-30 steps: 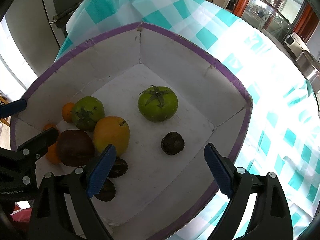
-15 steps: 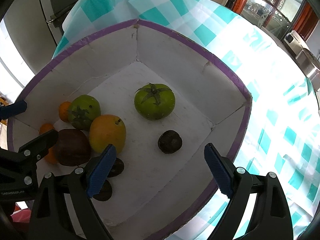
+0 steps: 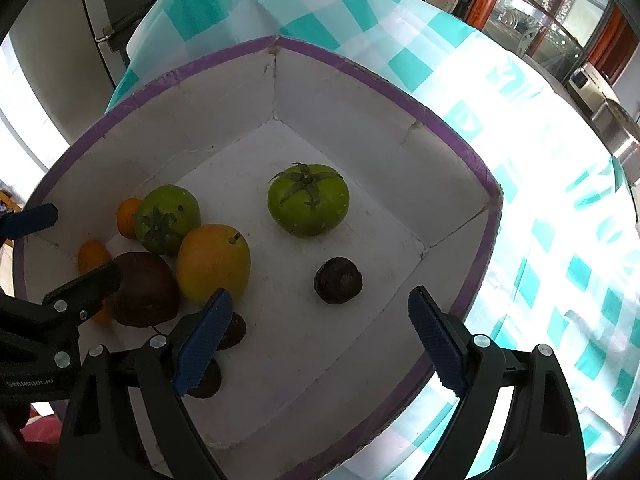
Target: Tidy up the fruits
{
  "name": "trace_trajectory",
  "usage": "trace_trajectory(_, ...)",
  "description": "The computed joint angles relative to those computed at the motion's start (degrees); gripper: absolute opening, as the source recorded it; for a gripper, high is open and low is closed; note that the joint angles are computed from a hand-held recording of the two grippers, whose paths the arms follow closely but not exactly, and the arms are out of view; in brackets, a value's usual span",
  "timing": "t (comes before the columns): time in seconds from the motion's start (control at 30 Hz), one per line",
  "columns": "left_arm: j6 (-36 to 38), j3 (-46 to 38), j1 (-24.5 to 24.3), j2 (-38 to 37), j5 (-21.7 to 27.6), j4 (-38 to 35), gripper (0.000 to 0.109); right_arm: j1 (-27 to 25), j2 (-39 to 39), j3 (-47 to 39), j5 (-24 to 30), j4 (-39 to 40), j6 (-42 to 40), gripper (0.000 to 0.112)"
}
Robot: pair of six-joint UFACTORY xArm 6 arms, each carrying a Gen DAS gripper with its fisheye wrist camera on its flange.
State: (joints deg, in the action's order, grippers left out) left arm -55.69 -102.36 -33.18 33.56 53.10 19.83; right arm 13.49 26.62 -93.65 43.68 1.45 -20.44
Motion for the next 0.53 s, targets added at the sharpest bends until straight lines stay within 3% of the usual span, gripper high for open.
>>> trace_trajectory(0.1, -0.04, -0.23, 0.15, 0.21, 0.78, -0.08, 0.101, 0.29, -0.08, -0.32, 0.58, -1.54, 2.33, 0.087)
trace_trajectory(0.2, -4.53, 3.09, -0.08, -1.74, -1.48, 4.83, 0.101, 0.19, -1.81, 1.39, 0.61, -1.69, 4.99, 0.087)
trace_trajectory(0.27, -5.94, 2.78, -0.84, -1.86, -0.11, 7.72, 0.101, -0.07, -4.03, 4.28, -1.23, -1.52, 5.57, 0.087)
trace_trajectory(0.4, -6.74, -2.22, -3.58, -0.63, 5.31, 13.32, 0.101, -3.39, -12.79, 15.46, -13.16, 3.38, 3.96, 0.087)
trace_trajectory(0.53, -10.80, -8.99, -8.16, 1.77, 4.11, 21.44, 0.101, -11.35, -15.91, 21.13, -21.83, 13.05, 1.47, 0.087)
